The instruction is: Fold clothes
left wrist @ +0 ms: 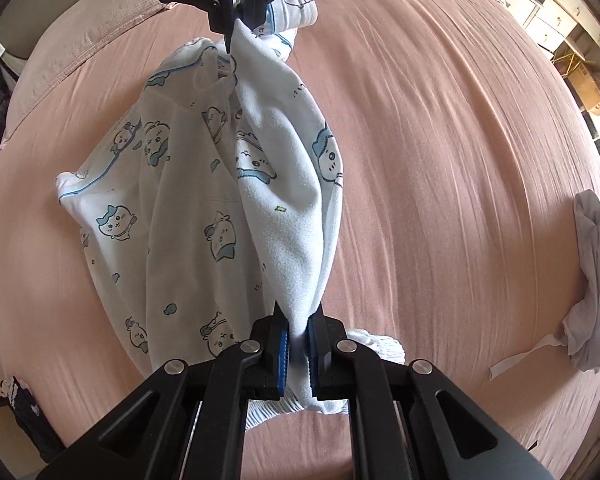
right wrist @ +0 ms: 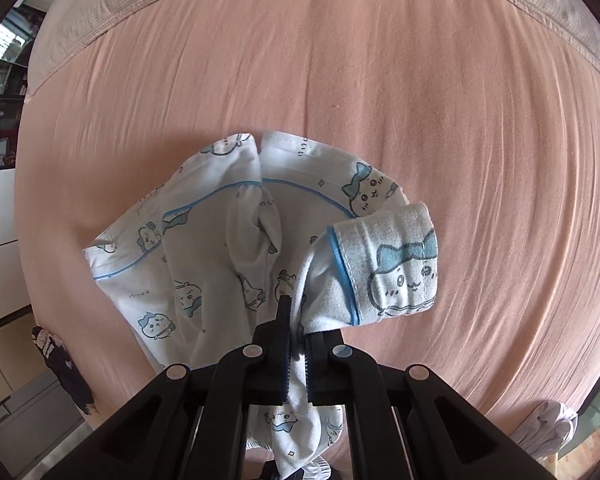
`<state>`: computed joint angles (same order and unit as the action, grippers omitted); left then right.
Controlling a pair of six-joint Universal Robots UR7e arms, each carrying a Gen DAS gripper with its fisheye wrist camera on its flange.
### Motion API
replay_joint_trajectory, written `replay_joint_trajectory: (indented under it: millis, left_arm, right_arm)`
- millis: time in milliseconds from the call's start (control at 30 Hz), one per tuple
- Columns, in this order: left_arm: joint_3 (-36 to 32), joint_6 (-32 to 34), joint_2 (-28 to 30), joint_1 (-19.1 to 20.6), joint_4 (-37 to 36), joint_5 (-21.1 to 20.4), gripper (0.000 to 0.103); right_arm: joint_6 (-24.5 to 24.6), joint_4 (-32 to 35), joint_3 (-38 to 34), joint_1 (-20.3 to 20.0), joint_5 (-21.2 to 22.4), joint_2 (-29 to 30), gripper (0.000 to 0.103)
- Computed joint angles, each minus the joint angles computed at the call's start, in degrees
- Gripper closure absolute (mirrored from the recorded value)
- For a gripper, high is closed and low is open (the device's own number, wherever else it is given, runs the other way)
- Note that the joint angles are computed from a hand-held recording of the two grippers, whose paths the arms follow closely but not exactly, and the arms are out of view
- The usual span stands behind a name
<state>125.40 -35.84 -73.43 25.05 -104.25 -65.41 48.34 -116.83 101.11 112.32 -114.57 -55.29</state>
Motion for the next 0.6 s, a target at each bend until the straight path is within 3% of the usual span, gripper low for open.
replay_joint_trajectory:
  millis: [67,333,467,600]
  left_arm:
    - [-0.34,0.15,-1.2,1.28,0.97,0.5,0.097]
    - [-1.13,0.09,-6.32,5.85,3.88,2.42,0.097]
    - [3.91,-5.96,-13.38,1.06,7.56,-1.14,0.097]
    - [7.57,-7.84,-19.05,0.7,9.66,-2.1,0.097]
  right_arm:
    - [-1.36,-1.88,3.94,-0.26,0.39,-2.89,0.101]
    - [-2.44,-1.04,-3.8,3.38,0.55,6.05,0.101]
    - [-2.61,0.35,-7.64,4.79,0.54,10.1,0.101]
    - [-3.22,1.25,-10.85,5.79,1.29,13.42,0.101]
